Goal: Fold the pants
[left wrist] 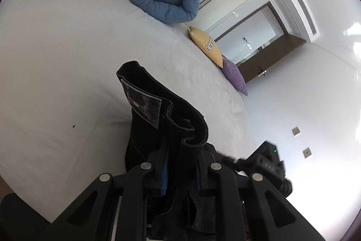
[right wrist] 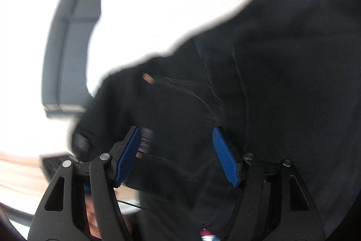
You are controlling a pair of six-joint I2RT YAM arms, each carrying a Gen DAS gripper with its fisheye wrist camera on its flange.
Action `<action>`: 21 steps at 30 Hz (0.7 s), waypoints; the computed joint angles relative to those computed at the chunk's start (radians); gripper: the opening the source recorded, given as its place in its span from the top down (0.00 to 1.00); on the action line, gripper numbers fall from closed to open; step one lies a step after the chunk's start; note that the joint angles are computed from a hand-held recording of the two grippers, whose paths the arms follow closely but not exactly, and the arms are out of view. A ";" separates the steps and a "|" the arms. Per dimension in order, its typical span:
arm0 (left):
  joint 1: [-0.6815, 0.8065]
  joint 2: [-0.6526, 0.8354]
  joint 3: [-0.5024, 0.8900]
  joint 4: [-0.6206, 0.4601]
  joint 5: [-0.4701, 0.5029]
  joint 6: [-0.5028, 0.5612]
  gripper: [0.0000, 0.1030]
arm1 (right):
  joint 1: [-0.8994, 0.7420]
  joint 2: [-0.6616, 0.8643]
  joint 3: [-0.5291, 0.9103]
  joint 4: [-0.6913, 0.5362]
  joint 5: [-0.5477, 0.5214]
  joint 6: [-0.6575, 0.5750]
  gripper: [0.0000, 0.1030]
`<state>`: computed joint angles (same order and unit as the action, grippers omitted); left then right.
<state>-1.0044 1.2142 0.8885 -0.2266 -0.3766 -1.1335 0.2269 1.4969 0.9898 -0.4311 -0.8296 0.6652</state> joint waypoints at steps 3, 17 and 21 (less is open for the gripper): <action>-0.068 0.111 0.145 -0.085 -0.042 0.072 0.83 | -0.027 -0.020 0.161 -0.190 0.011 -0.135 0.29; -0.278 0.539 0.672 -0.391 -0.120 0.231 0.83 | 0.017 -0.003 0.506 -0.776 0.226 -0.606 0.28; -0.317 0.598 0.759 -0.480 -0.168 0.264 0.83 | -0.021 -0.026 0.463 -0.766 0.255 -0.625 0.29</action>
<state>-1.3214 1.8123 1.6471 -0.7063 -0.5445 -0.8694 0.2063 1.4707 1.4532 -1.1967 -0.5749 0.0401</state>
